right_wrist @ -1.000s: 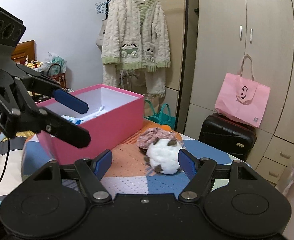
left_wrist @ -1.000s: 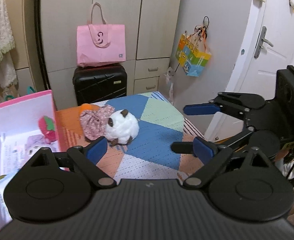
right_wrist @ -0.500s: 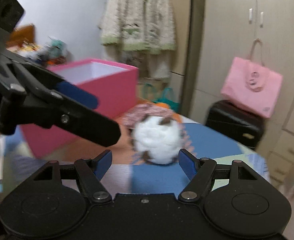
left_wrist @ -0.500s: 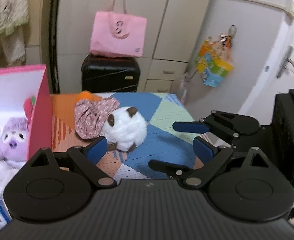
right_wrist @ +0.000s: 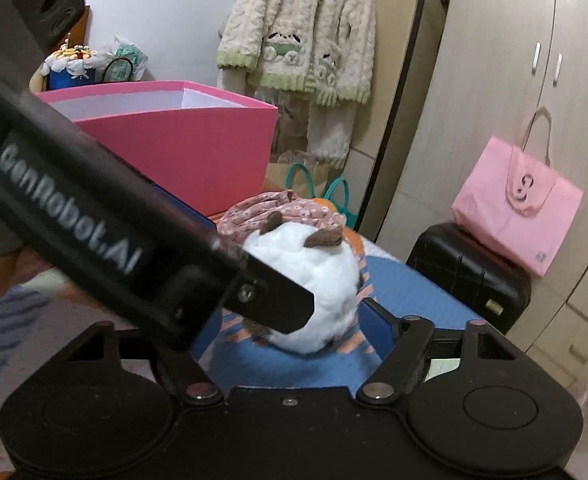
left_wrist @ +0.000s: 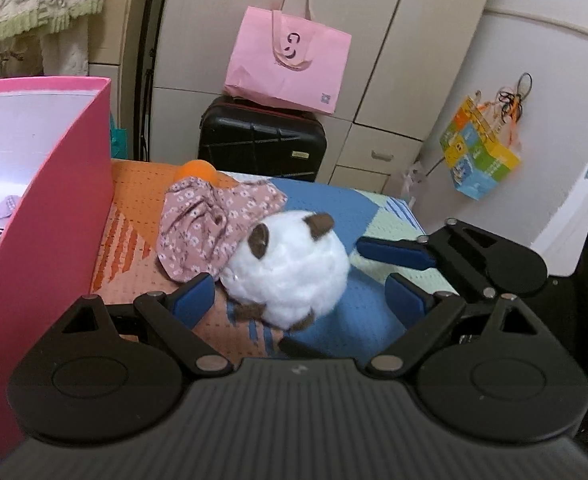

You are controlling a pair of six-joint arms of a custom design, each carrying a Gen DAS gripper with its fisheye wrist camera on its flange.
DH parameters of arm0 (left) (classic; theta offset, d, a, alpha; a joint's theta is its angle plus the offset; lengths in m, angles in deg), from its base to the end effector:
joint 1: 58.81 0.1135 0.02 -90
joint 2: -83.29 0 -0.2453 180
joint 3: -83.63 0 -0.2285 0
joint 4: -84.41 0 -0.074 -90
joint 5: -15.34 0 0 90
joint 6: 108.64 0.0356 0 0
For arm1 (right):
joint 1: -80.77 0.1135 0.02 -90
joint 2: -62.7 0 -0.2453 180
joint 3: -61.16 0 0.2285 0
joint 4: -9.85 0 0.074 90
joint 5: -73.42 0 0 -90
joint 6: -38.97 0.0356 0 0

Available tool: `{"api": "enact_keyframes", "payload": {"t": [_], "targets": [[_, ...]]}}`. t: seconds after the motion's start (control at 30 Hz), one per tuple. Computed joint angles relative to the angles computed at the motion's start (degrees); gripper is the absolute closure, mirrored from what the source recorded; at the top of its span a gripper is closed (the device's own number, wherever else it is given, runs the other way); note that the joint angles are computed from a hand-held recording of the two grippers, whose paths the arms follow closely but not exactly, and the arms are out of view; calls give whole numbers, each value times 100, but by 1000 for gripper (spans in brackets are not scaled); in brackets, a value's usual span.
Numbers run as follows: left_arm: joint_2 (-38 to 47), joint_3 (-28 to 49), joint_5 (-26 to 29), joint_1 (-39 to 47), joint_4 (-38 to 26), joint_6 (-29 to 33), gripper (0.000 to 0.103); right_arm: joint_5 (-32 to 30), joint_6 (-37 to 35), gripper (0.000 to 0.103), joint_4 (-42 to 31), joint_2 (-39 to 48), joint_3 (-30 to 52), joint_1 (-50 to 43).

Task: Organize soft objects
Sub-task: 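Grasp the white plush sheep with the left tool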

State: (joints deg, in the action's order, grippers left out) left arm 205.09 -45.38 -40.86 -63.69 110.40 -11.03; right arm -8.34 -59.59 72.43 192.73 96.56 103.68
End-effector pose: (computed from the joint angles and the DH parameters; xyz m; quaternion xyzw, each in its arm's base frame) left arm 0.2951 -0.0451 0.0332 0.2071 0.8660 -0.2596 0.3738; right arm 0.2340 0.0934 0.0156 -0.2031 0.8493 -0.0020 0.4872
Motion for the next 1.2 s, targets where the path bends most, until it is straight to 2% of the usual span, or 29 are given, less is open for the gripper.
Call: {"api": "enact_keyframes", "payload": {"t": [0.1,0.27,0.43,0.47,0.53,0.6,0.7,0.9,1.03,1.2], "targets": [[170,243,127,5,-213,-103,11,-148,-9,14,154,167,87,-165],[442,442,190,-42,-268,-247,11,-675,-48,14,-51,284,382,-483],[505,476,275,-64,-252,-206,14,-1160,31,14,-320,259,594,-637],[516,485,280,-59,-253,-228,18,-1176,31,14,-360,254,613,-625],[538,480,191,-64,-210,-284,23,-1083,-2,15,-317,304,603,-577],[598,518,194,-21,-215,-278,28,-929,-21,27,-133,355,512,-536],[611,513,229,6,-270,-211,35,-980,166,31,-17,300,335,-585],[409,202,232,10,-270,18,38,-763,700,32,518,368,-74,-428],[221,190,424,130,-787,381,41,-554,1068,32,592,256,-267,-254],[-109,-12,484,219,-1243,696,41,64,1484,33,927,271,-624,244]]}}
